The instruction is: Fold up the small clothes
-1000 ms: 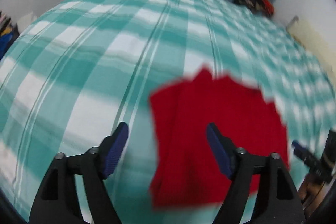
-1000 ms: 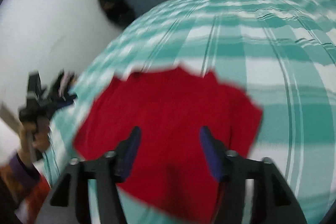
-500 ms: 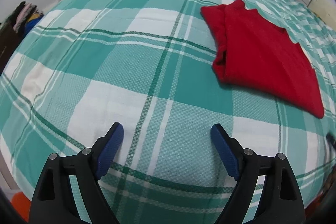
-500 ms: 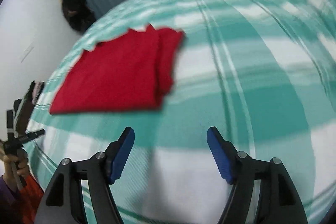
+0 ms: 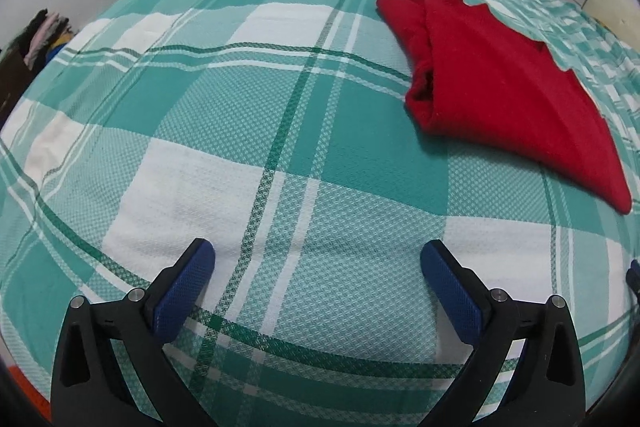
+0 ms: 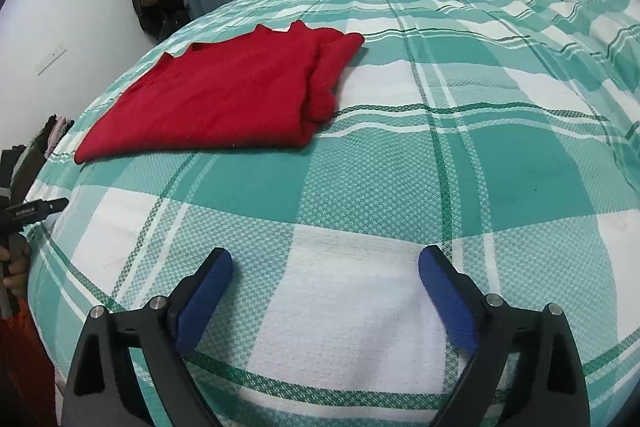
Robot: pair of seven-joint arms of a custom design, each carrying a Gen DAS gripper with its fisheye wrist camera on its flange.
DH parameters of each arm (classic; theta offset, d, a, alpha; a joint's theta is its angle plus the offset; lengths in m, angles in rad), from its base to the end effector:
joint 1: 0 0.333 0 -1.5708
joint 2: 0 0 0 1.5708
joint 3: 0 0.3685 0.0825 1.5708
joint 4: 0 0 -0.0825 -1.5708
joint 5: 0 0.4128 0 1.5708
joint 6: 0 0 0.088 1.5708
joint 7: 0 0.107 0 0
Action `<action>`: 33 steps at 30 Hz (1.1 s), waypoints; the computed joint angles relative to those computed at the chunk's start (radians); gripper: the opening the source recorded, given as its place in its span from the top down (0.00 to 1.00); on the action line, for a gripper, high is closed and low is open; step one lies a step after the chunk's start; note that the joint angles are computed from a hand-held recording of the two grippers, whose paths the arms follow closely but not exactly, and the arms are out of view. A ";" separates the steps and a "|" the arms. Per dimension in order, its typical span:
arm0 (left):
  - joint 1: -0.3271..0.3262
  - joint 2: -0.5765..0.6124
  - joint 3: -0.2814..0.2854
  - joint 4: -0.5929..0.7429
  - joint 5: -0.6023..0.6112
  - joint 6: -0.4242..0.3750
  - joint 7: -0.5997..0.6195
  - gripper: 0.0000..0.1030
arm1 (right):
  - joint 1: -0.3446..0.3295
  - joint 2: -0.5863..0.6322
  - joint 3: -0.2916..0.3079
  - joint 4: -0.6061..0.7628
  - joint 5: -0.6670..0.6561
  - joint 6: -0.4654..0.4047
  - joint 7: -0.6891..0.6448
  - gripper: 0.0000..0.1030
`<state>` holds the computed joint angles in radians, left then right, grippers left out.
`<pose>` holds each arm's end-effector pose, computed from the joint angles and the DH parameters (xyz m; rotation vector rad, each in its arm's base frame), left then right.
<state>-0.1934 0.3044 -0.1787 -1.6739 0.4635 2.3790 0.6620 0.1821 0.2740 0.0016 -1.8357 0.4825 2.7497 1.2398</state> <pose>0.6809 -0.2443 0.5116 -2.1715 1.6278 -0.4854 0.6994 0.1107 0.4871 -1.8549 1.6332 -0.3400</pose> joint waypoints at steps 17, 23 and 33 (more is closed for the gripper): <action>-0.008 -0.010 0.008 -0.032 0.054 0.043 -0.046 0.00 | 0.017 0.007 -0.007 -0.011 -0.036 0.043 0.001 0.05; -0.009 -0.014 0.009 -0.038 0.066 0.050 -0.058 0.00 | 0.018 0.008 -0.008 -0.012 -0.039 0.047 -0.003 0.05; -0.012 -0.019 0.010 -0.049 0.085 0.060 -0.078 0.00 | 0.018 0.008 -0.008 -0.011 -0.039 0.048 -0.002 0.05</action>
